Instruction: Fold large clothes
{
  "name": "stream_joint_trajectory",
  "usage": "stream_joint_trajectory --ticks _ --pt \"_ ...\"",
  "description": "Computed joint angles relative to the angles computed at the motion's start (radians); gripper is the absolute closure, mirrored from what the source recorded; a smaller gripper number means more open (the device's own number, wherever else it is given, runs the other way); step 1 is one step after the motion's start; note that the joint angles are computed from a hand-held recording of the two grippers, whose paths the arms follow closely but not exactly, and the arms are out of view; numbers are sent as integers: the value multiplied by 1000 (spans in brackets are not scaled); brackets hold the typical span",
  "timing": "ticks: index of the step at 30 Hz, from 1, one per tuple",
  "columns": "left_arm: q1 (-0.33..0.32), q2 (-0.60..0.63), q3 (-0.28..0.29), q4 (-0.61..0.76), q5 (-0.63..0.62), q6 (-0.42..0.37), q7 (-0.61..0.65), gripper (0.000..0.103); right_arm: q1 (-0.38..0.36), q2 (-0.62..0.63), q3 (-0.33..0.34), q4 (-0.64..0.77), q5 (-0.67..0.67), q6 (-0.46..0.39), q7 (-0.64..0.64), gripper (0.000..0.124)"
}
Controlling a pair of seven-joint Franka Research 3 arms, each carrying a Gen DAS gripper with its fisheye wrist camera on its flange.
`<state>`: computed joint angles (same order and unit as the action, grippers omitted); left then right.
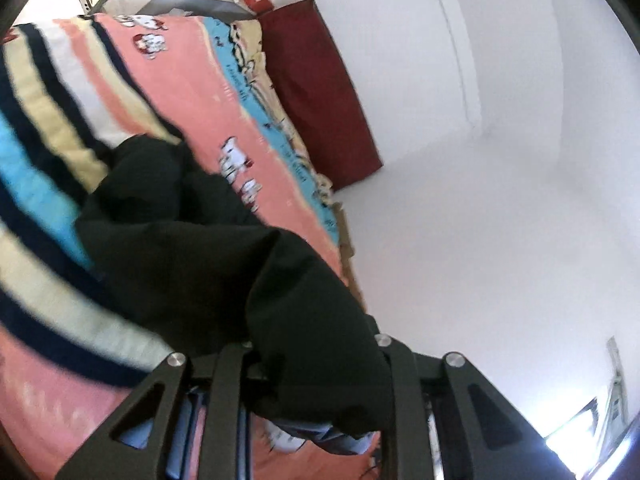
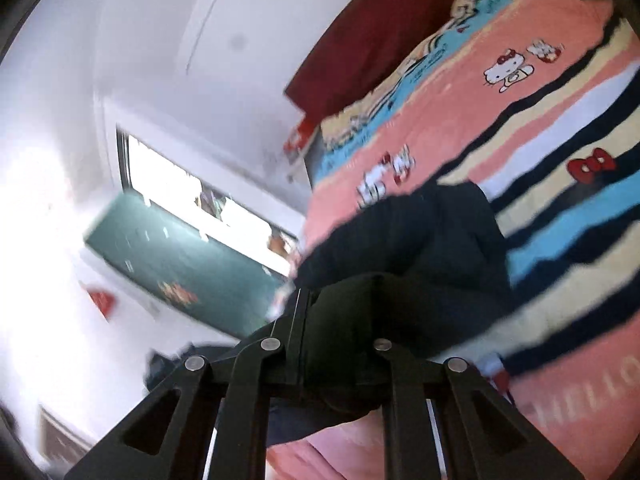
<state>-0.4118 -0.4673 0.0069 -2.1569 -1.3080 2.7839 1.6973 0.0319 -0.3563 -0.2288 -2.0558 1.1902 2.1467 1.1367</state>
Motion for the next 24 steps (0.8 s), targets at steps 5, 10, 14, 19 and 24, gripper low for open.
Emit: stream_joint_trajectory --ticks 5,10,14,19,24 --pt "48 213 -1 215 -1 -4 23 83 -6 165 13 151 99 57 69 111" --pt "174 486 -64 474 319 -49 -226 83 -33 367 91 354 3 170 213 111" --pt "213 713 -76 692 544 -118 -404 80 -53 543 145 536 -155 211 352 111" --pt "249 971 -105 943 698 -241 -507 78 -54 759 176 747 -384 190 517 111" --pt "299 1062 -192 1005 715 -188 -470 78 -98 870 254 813 -403 203 505 111"
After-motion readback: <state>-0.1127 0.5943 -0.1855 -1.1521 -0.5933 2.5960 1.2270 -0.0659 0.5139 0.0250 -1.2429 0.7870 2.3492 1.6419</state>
